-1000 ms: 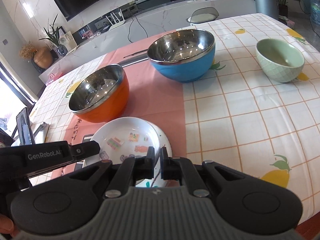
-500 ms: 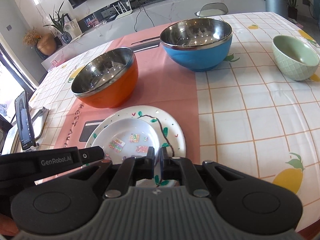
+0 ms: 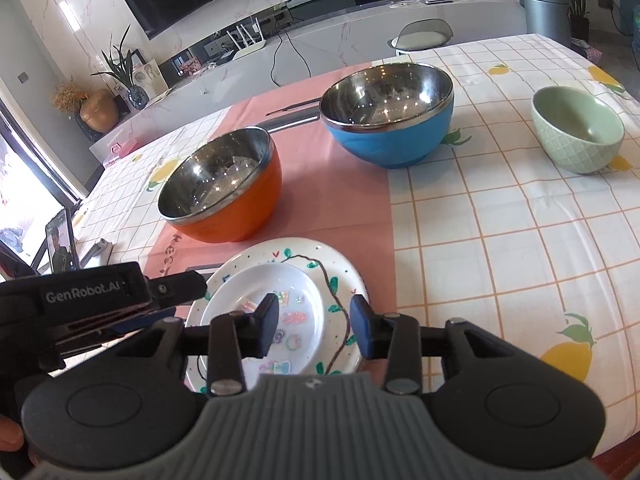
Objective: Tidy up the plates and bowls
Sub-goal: 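Grasp the orange bowl rim with the left gripper while the right gripper grasps its rim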
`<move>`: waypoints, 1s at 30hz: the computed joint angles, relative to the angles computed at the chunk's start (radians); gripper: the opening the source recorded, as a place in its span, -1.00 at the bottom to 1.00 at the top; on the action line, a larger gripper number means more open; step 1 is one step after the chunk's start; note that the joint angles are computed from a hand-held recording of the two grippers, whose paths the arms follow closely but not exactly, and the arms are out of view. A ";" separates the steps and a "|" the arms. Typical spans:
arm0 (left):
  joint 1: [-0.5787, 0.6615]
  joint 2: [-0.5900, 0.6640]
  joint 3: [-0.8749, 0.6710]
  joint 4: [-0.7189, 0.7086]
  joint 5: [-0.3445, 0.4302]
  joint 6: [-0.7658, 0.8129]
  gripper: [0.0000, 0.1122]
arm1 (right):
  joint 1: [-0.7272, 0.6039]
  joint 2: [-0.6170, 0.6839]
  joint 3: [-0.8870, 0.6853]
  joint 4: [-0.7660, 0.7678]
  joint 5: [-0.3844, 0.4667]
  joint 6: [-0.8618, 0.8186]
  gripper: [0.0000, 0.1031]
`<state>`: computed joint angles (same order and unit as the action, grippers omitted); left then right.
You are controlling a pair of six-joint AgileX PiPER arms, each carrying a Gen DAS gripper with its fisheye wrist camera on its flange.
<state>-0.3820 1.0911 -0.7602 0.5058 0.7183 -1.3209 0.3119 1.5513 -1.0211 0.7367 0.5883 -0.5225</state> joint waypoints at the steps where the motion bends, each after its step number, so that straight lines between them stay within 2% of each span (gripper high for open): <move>1: 0.009 -0.004 -0.002 0.010 0.000 -0.007 -0.14 | 0.001 0.003 -0.009 -0.009 0.001 0.010 -0.11; 11: 0.175 0.006 -0.032 0.000 -0.047 0.050 0.07 | 0.052 0.060 -0.119 -0.031 -0.013 0.066 0.41; 13: 0.204 0.009 -0.030 -0.005 -0.068 0.060 0.10 | 0.065 0.071 -0.140 -0.037 -0.026 0.075 0.46; 16: 0.253 0.026 -0.033 -0.033 -0.098 0.097 0.12 | 0.092 0.089 -0.184 -0.111 -0.055 0.166 0.64; 18: 0.283 0.041 -0.036 -0.060 -0.118 0.126 0.12 | 0.105 0.097 -0.197 -0.131 -0.082 0.201 0.66; 20: 0.312 0.058 -0.038 -0.088 -0.139 0.155 0.12 | 0.103 0.120 -0.221 -0.089 -0.079 0.175 0.65; 22: 0.333 0.080 -0.041 -0.104 -0.156 0.176 0.12 | 0.115 0.144 -0.247 -0.120 -0.086 0.212 0.64; 24: 0.354 0.103 -0.047 -0.129 -0.175 0.204 0.12 | 0.134 0.176 -0.282 -0.186 -0.090 0.277 0.54; 28: 0.397 0.157 -0.066 -0.190 -0.219 0.279 0.08 | 0.138 0.238 -0.344 -0.178 -0.076 0.294 0.43; 30: 0.412 0.188 -0.082 -0.207 -0.233 0.306 0.07 | 0.148 0.271 -0.384 -0.209 -0.069 0.326 0.32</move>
<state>0.0302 1.2790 -0.8425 0.2992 0.4852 -1.0151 0.4599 1.8221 -1.4052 0.5279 0.5195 -0.1968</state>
